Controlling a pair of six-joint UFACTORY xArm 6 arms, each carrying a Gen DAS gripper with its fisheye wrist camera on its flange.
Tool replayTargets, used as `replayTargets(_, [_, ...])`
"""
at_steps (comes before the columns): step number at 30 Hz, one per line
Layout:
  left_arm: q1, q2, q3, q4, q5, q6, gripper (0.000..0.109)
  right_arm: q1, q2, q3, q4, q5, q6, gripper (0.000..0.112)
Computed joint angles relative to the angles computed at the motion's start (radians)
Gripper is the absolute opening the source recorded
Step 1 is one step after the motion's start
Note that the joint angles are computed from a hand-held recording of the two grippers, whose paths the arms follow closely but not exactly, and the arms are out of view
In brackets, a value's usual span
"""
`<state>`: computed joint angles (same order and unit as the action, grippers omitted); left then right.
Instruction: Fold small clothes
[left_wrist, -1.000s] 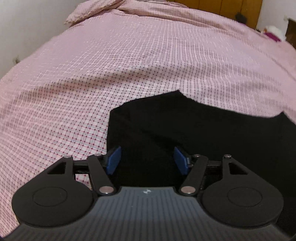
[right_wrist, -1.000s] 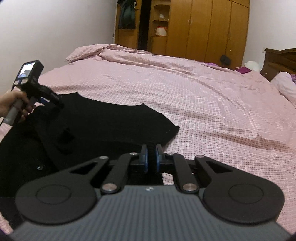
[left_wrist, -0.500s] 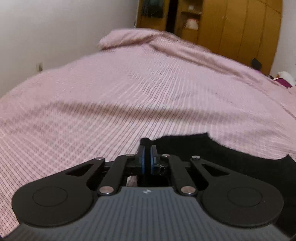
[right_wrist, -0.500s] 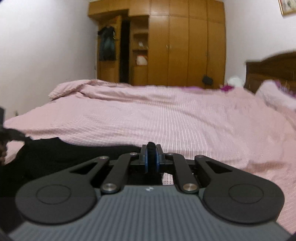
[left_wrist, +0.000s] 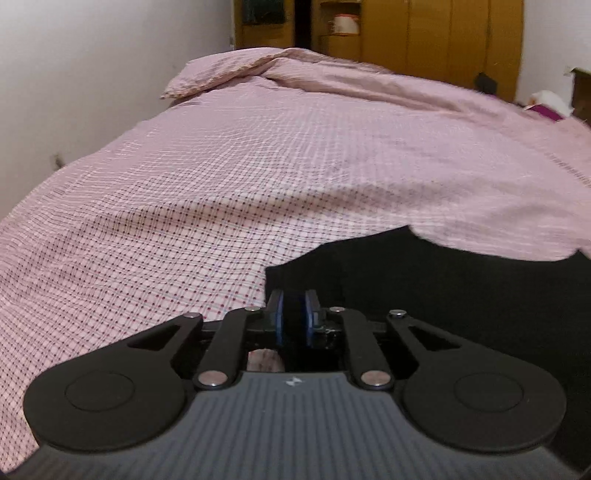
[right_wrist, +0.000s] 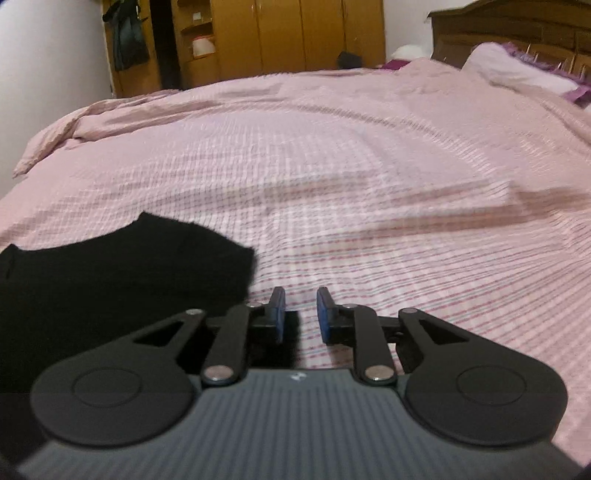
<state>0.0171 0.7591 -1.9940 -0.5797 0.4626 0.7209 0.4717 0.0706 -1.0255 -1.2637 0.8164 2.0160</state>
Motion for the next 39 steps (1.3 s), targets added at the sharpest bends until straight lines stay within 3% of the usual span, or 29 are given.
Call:
replayTargets(2, [0.013, -0.069, 0.077, -0.077, 0.021, 0.082, 0.036, 0.025, -0.027, 0.008, -0.005, 0.043, -0.001, 0.030])
replayTargets(5, [0.022, -0.201, 0.247, -0.188, -0.001, 0.246, 0.066, 0.075, -0.060, 0.012, -0.019, 0.101, 0.018, 0.054])
replayTargets(9, [0.024, -0.370, 0.472, -0.322, -0.034, 0.498, 0.072, 0.128, -0.076, 0.003, -0.040, 0.064, 0.002, 0.054])
replayTargets(17, [-0.004, -0.543, 0.722, -0.508, -0.076, 0.713, 0.078, 0.154, 0.067, -0.160, -0.054, -0.168, -0.266, 0.055])
replayTargets(23, [-0.036, -0.573, 0.793, -0.553, -0.081, 0.795, 0.079, 0.149, 0.232, -0.333, 0.039, -0.300, -0.523, 0.055])
replayTargets(28, [-0.084, -0.514, 0.775, -0.608, -0.188, 0.837, 0.079, 0.170, 0.361, -0.475, 0.075, -0.252, -0.670, 0.054])
replayTargets(30, [-0.098, -0.484, 0.750, -0.722, -0.243, 0.916, 0.071, 0.166, 0.390, -0.506, 0.041, -0.253, -0.653, 0.026])
replayTargets(31, [-0.096, -0.471, 0.738, -0.727, -0.256, 0.900, 0.051, 0.163, 0.389, -0.508, 0.044, -0.248, -0.635, 0.008])
replayTargets(32, [-0.088, -0.471, 0.736, -0.711, -0.254, 0.853, 0.039, 0.162, 0.389, -0.513, 0.012, -0.236, -0.575, 0.008])
replayTargets(34, [-0.072, -0.476, 0.731, -0.721, -0.267, 0.803, 0.027, 0.165, 0.374, -0.504, -0.113, -0.214, -0.415, 0.008])
replayTargets(36, [-0.049, -0.485, 0.725, -0.762, -0.255, 0.810, 0.027, 0.168, 0.358, -0.500, -0.180, -0.194, -0.323, 0.008])
replayTargets(39, [-0.011, -0.502, 0.736, -0.723, -0.215, 0.727, 0.028, 0.163, 0.338, -0.489, -0.224, -0.207, -0.265, 0.008])
